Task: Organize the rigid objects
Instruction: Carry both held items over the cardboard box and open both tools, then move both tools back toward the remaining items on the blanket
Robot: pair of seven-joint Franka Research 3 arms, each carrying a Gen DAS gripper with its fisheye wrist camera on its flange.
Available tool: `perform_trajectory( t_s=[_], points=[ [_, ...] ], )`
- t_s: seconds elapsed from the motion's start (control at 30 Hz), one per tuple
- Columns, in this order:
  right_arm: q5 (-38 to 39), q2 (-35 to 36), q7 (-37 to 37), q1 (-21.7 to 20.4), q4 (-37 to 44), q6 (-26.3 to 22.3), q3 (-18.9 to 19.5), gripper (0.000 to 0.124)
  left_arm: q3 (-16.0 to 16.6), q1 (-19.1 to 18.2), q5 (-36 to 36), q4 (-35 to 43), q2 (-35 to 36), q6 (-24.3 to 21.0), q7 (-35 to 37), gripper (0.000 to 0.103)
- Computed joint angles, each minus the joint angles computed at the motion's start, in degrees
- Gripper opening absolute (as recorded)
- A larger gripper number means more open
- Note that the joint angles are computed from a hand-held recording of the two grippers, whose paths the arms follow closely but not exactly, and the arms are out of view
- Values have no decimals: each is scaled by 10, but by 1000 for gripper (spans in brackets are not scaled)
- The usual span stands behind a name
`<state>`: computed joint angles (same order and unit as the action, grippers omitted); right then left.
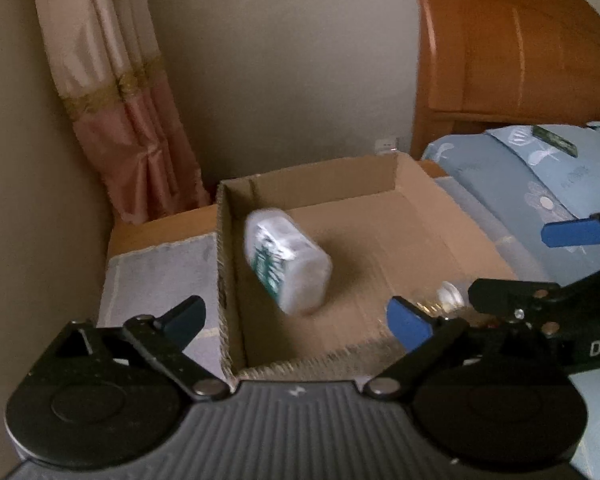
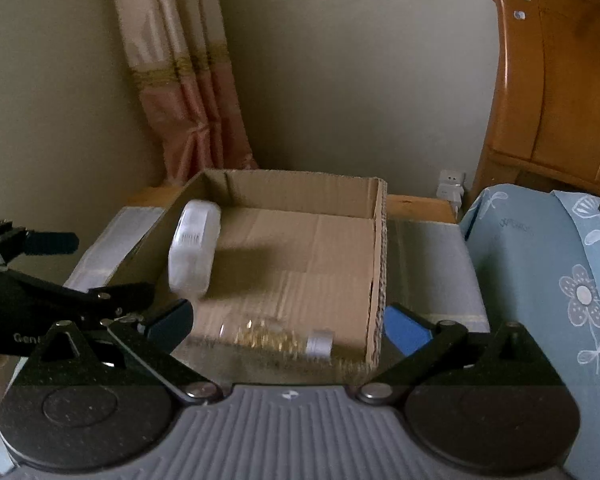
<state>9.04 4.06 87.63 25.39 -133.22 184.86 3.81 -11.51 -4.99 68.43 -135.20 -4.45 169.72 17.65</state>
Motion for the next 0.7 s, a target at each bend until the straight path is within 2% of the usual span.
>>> perform_trajectory(
  t_s=[0.07,0.1,0.13,0.2,0.33,0.4,0.47,0.6,0.7],
  points=[
    [83,-20,-83,-51,-28,10,69,103,-4,-1,11,-22,-18,5,-10,97],
    [120,-31,-116,-54,-40,12,79,103,-7,-1,19,-31,-27,4,-19,97],
    [197,-39,-187,-44,-48,15,83,103,-11,2,32,-42,-37,4,-34,97],
    [355,-51,-333,12,-54,14,53,103,-18,9,68,-63,-54,15,-74,97],
    [554,-71,-521,89,-67,9,4,103,-21,25,118,-102,-75,49,-149,97],
    [562,-80,-528,87,-83,3,10,103,-19,31,144,-117,-73,68,-185,97],
    [613,-85,-580,98,-88,-7,4,103,-13,31,146,-128,-64,75,-183,97],
    [646,-89,-612,90,-102,-33,17,103,-1,23,65,-150,-38,72,-94,97],
    [638,-81,-606,80,-106,-47,32,103,3,27,28,-158,-16,83,-59,97]
  ],
)
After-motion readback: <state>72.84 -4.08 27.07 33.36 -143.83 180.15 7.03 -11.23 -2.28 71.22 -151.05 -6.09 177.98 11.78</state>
